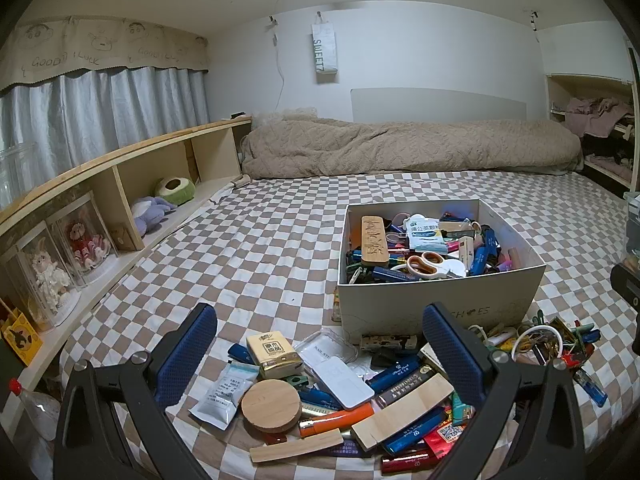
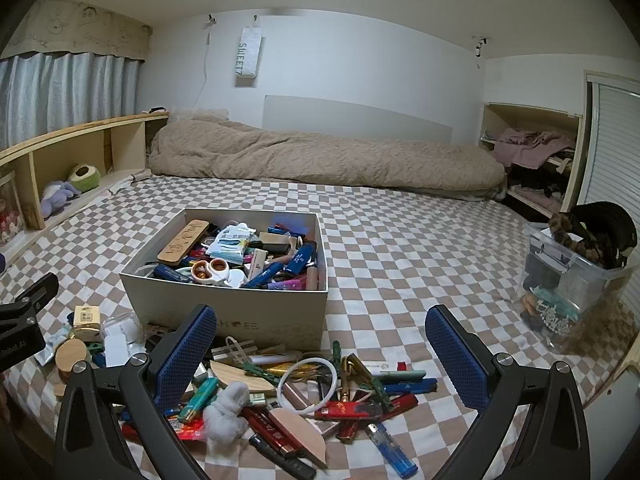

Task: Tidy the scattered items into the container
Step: 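Lower both tools toward the scattered pile in front of the box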

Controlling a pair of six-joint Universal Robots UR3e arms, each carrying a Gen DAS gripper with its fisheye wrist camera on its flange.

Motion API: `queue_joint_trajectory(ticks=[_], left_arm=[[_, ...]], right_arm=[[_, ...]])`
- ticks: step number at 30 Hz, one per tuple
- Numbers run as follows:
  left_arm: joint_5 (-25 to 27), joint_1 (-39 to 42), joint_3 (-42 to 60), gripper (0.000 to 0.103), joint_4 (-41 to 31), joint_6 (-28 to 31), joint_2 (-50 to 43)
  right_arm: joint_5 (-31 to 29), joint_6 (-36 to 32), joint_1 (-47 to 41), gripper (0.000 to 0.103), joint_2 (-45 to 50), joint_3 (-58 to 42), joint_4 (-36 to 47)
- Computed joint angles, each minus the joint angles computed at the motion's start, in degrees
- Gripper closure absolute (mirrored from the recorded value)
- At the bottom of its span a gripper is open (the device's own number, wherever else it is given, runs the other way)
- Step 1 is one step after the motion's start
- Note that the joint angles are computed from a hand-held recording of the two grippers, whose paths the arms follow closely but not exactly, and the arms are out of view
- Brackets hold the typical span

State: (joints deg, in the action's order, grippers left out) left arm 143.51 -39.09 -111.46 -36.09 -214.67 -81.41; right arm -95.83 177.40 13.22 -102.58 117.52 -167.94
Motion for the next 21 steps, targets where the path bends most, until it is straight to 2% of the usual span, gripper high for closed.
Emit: queue_joint_trajectory(ticks=[15, 21], left_arm=[[-1.9, 0.5, -1.5, 0.0, 2.5, 1.4, 1.2], [-4.9, 1.5, -3.8, 0.0, 3.3, 1.9, 2.7]], right_arm=[[2.8, 0.8, -2.1, 0.0, -1.0, 0.9, -0.6], [4.6, 1.4, -4.1, 0.0, -0.7, 3.5, -3.2]])
